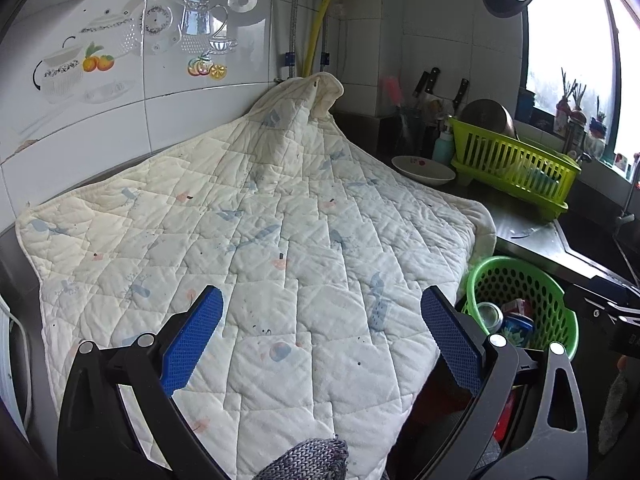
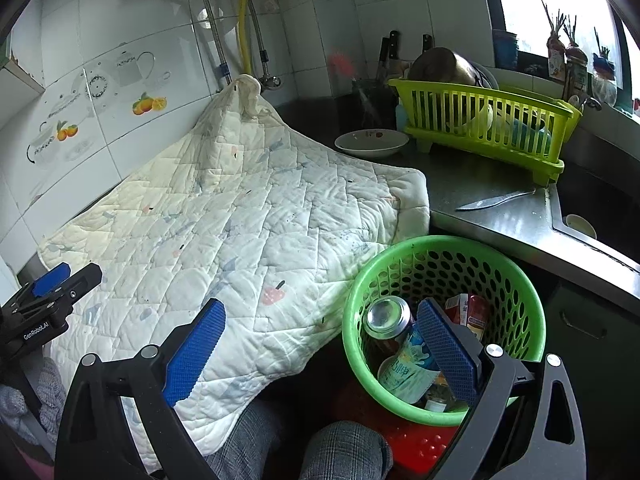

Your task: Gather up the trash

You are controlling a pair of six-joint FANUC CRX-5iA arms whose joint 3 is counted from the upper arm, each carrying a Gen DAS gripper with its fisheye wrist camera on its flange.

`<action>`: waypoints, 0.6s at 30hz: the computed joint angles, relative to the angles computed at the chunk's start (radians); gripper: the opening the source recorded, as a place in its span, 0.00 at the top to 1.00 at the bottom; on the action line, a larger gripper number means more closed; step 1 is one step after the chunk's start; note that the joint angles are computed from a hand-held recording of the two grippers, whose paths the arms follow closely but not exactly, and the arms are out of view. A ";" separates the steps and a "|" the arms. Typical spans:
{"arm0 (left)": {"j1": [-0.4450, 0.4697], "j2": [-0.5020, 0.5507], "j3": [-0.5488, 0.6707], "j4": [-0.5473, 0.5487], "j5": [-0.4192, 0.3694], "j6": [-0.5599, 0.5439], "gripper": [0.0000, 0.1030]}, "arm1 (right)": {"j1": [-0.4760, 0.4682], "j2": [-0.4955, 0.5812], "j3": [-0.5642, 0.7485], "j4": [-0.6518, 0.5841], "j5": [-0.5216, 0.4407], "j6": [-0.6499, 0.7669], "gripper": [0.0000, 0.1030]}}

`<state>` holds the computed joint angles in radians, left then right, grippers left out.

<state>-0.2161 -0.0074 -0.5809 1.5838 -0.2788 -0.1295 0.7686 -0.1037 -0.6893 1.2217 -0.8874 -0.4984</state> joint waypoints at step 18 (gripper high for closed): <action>-0.044 -0.023 -0.020 0.079 0.033 -0.088 0.05 | 0.002 -0.014 -0.013 0.044 -0.024 -0.030 0.09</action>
<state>-0.2602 -0.0308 -0.6011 1.6626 -0.2457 -0.2175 0.7705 -0.1172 -0.7028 1.2654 -0.9119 -0.5281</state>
